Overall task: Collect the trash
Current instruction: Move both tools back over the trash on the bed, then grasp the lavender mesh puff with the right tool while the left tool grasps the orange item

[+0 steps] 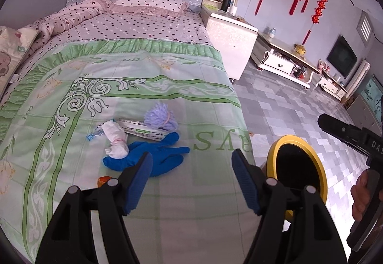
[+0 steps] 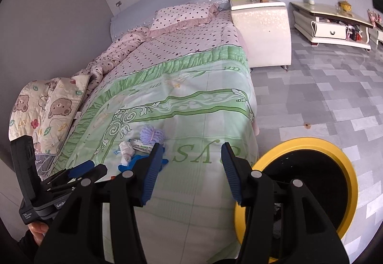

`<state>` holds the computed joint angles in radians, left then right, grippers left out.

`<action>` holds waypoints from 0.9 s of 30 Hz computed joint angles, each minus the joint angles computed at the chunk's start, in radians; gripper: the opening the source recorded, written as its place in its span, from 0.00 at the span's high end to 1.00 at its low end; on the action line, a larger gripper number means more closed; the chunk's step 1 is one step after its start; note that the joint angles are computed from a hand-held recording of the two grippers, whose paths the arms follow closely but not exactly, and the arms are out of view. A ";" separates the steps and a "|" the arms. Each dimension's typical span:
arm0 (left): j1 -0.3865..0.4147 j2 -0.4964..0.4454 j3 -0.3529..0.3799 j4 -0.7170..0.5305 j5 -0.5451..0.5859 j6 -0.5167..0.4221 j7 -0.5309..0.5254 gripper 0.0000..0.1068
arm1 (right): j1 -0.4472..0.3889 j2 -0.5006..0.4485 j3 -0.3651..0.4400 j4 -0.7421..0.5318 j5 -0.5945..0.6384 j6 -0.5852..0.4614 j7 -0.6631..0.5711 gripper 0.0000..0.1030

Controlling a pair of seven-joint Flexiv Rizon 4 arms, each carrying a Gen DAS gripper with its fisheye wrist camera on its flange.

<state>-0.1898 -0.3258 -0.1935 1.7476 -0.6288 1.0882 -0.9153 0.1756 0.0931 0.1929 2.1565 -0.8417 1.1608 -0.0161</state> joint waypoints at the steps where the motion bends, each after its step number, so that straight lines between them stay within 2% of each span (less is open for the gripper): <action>1: 0.004 -0.002 0.005 -0.001 0.002 -0.001 -0.002 0.39 | 0.005 -0.018 -0.001 -0.016 -0.001 0.001 -0.005 0.53; 13: 0.057 -0.048 0.038 -0.011 0.048 -0.009 -0.057 0.39 | 0.101 -0.209 -0.057 -0.168 0.056 0.015 -0.109 0.53; 27: 0.101 -0.133 0.049 -0.050 0.102 -0.039 -0.128 0.39 | 0.185 -0.388 -0.121 -0.311 0.174 0.016 -0.252 0.53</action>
<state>-0.0890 -0.4588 -0.1448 1.6975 -0.5264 1.0493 -1.0430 0.3603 -0.2946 0.0716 1.8453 -0.6680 1.1770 -0.2680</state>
